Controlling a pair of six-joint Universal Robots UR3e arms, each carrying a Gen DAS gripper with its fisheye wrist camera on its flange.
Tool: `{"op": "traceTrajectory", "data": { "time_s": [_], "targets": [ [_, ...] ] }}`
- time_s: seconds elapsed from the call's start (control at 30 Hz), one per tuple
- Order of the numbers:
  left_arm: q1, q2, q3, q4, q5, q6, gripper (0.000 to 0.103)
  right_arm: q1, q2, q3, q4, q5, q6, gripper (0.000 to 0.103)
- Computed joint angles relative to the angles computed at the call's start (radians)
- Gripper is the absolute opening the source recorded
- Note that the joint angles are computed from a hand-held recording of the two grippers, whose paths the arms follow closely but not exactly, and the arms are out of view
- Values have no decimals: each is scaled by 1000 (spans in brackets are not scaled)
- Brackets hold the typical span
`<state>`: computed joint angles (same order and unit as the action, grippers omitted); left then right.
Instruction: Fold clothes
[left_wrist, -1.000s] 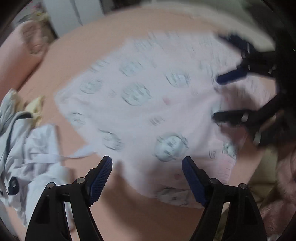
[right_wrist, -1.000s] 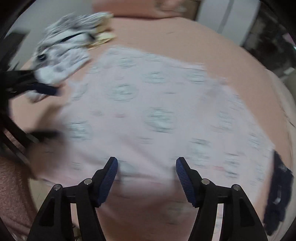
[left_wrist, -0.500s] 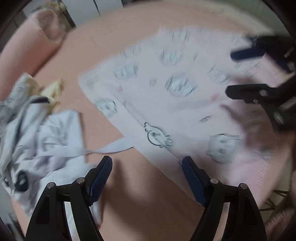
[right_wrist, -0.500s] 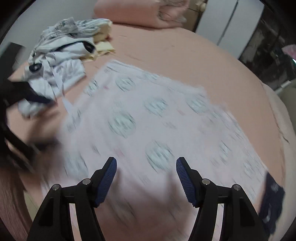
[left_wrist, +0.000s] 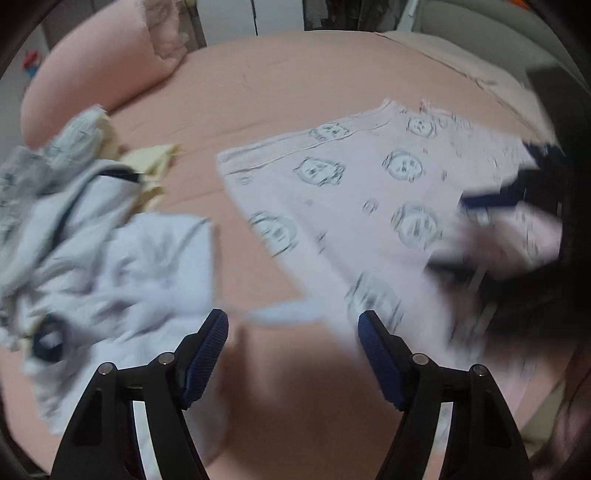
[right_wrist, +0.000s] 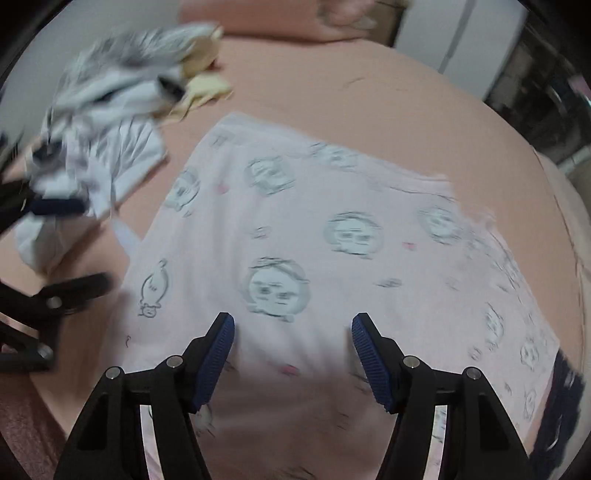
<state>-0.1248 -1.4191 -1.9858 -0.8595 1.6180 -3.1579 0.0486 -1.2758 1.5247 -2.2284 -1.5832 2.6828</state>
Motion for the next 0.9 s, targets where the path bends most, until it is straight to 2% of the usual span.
{"op": "traceTrajectory", "data": {
  "time_s": [0.03,0.07,0.17,0.23,0.3,0.33,0.43,0.53,0.63,0.77,0.9],
  "targets": [
    [4,1,-22,1,3,-18,50,13,26,-15,1,-32,-3,66],
    [35,21,-48,3,-29,-24,43,2,32,-19,9,-24,-1,66],
    [160,51,-75,-14,-181,-10,39,-43,10,-41,50,3,34,66],
    [194,46,-67,-54,-260,31,33,-59,-5,-30,20,6,25,66],
    [164,37,-52,-65,-261,50,11,-66,23,-53,11,-1,19,66],
    [146,32,-43,-71,-258,58,4,-63,45,-70,12,-14,28,66],
    [131,35,-41,-65,-283,70,2,-93,32,-58,46,-18,57,66],
    [121,27,-15,-96,-261,84,1,-99,23,-50,57,0,75,66],
    [95,65,19,-206,-180,115,1,-78,18,-28,19,-15,57,66],
    [174,133,14,-299,-172,197,2,-58,30,-37,3,-74,48,66],
    [230,167,42,-403,-199,226,5,-62,45,-39,5,-97,48,67]
  ]
}}
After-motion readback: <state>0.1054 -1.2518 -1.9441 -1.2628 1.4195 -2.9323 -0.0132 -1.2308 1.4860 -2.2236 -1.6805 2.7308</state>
